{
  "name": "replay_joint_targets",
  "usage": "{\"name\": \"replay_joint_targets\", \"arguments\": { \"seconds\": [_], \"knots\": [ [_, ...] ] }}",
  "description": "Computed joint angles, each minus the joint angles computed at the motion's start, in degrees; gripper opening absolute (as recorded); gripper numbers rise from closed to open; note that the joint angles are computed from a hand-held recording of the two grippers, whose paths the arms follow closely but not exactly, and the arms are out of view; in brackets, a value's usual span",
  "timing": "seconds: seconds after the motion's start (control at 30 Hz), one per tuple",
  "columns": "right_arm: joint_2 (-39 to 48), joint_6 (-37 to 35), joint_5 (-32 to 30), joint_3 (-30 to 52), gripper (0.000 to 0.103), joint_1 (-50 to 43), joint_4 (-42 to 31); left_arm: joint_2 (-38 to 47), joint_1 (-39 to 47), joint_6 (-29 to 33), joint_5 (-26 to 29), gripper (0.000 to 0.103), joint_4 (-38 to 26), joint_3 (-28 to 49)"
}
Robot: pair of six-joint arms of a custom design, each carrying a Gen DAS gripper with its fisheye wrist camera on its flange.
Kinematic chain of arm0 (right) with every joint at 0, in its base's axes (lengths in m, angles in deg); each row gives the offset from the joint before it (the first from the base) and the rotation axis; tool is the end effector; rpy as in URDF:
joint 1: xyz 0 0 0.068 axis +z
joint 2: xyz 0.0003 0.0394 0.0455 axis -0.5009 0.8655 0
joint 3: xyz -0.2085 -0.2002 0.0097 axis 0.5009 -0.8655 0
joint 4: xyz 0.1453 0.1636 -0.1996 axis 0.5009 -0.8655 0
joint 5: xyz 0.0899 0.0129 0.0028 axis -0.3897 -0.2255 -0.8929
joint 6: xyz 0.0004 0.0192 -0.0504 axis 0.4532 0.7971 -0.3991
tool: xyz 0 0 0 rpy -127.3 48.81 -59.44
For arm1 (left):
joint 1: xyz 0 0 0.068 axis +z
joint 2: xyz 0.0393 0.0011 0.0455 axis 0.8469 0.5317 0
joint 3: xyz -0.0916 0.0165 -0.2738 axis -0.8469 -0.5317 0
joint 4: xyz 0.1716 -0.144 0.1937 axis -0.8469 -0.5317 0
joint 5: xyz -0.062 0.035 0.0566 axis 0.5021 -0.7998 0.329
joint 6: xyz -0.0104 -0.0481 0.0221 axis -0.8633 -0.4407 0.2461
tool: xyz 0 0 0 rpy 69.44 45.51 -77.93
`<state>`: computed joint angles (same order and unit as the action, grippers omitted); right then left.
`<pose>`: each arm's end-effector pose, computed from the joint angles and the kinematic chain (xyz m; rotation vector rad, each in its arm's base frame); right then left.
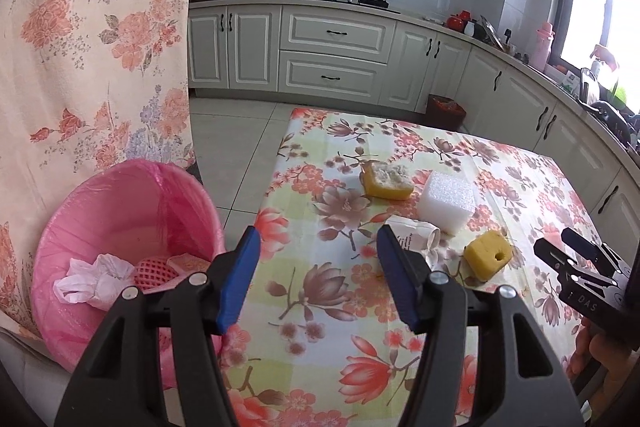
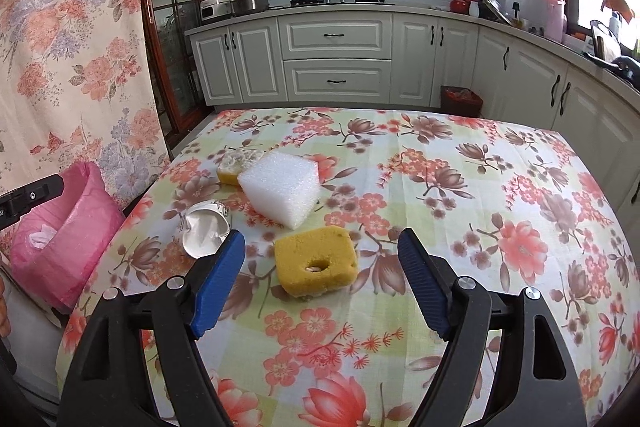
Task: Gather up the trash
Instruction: 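Move both tools back over the table toward the remaining trash, then grasp the white paper packet with the left tool while the right tool grasps the holed yellow sponge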
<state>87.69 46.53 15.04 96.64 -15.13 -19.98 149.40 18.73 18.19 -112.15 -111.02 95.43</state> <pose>0.3270 0.0952 0.1628 -0.4374 2.1944 0.3722 0.2262 -0.1564 0.2379 -0.4320 2.2489 0.0636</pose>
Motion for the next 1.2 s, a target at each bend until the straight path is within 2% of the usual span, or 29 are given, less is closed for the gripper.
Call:
{"name": "replay_joint_targets", "arguments": {
  "seconds": [0.4,0.83,1.2],
  "knots": [
    [4.25,-1.00,-0.88,1.53,0.079,-1.40,0.46,7.28,1.04,3.69,3.85,0.060,5.24,3.05],
    [10.33,-1.71,-0.46,5.35,0.081,-0.01,-0.07,16.64,3.28,9.42,12.07,0.061,14.96,5.24],
    [16.31,-3.55,2.06,10.12,0.081,2.88,-2.08,22.45,5.44,11.89,16.10,0.064,18.45,7.11]
  ]
}}
